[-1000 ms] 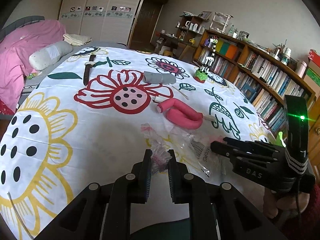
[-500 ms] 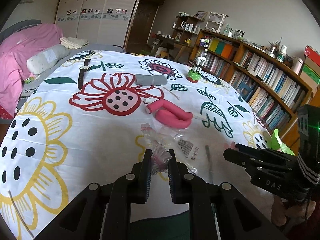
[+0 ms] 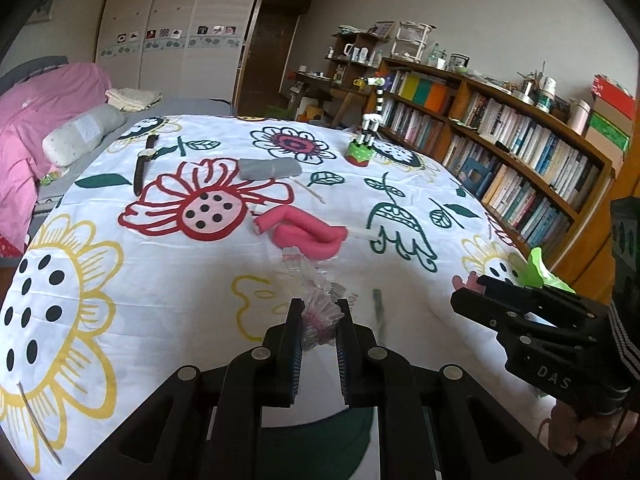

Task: Organize soft objects
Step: 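Carry the clear packet and the pink bow toward the green dish with both grippers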

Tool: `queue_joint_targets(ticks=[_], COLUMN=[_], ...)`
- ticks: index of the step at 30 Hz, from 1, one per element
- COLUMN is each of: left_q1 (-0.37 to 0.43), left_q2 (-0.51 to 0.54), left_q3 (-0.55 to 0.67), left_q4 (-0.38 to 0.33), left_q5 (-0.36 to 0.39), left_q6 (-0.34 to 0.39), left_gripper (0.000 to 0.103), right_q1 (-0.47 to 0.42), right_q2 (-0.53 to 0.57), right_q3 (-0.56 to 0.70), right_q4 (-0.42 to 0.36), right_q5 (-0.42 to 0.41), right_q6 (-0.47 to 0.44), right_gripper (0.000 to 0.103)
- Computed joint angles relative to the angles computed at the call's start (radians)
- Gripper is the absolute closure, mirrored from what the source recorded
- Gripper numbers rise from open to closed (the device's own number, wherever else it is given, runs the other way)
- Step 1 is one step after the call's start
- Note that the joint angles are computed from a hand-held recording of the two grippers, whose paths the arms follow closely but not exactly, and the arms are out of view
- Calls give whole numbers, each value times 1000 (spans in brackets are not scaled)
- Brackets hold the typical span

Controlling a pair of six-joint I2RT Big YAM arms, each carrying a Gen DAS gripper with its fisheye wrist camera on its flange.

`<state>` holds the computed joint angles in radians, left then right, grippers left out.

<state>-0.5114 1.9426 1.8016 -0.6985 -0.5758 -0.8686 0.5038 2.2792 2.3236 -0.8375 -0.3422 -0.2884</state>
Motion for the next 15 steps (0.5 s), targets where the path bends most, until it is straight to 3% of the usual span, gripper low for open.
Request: queue_joint_targets(ticks=[15], left_q1=[-28], left_q2=[61], left_q3=[113], left_q4=[-50], left_q5=[-2], left_q6=[42], left_gripper=[87], right_q1=[-35], right_q2=[-110], right_q3=[-182], right_q4=[117], right_q5=[-20], right_q6=[9], right_gripper=[67])
